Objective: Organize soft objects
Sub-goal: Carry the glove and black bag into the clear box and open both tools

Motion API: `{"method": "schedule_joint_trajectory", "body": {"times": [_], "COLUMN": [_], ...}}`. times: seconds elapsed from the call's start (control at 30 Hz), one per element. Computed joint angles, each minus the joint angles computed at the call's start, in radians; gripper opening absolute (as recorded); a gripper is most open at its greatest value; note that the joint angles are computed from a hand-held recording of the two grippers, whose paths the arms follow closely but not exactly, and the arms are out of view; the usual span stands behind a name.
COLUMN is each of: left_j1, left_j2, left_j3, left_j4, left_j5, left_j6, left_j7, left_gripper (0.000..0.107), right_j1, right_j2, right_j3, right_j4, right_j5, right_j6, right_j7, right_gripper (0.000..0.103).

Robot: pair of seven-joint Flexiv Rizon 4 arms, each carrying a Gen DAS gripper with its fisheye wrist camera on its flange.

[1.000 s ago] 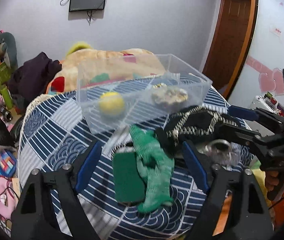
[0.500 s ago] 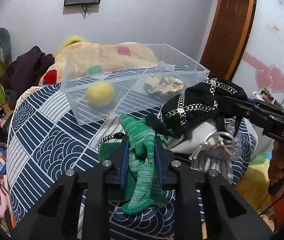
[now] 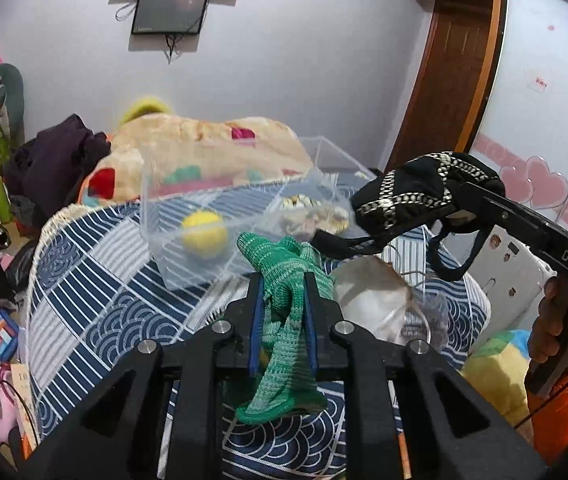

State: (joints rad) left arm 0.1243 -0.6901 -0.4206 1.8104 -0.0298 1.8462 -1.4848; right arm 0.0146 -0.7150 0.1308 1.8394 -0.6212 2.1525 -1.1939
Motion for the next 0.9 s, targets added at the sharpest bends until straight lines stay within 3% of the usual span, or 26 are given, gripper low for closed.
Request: {"method": "schedule_joint_trajectory", "body": {"times": [0.17,0.37,0.57,0.9], "left_j1": [0.003,-0.042,-0.053,-0.017], "left_j2": [0.015,0.018,-0.014,-0.1], "left_j3": [0.005,0.069,0.086,0.019], "left_j4": [-0.013,-0.068,-0.15,-0.3], "left_j5": [0.002,-0.015,-0.032,-0.088], "left_j6": [0.025,0.043,0.021,-0.103], "left_j7": [-0.013,-0.028,-0.025,0.052], "left_gripper": [0.017,0.017,0.017,0.017], "right_j1": [0.021,0.074,0.098,0.1], "right_j2": [0.007,0.003,-0.019,-0.076], "right_j3": [-0.023,-0.06,-0.067,-0.042], "right_j4": [-0.013,-0.055,-0.117,-0.23], "right_j5": [0.054,0.146,0.183,0.141], "right_j6": [0.024,0.024,-0.001,-0.118], "right_j7": [-0.014,-0.045,-0.052,-0.055], "right_gripper": [0.023,0.023,0.023,0.023]}}
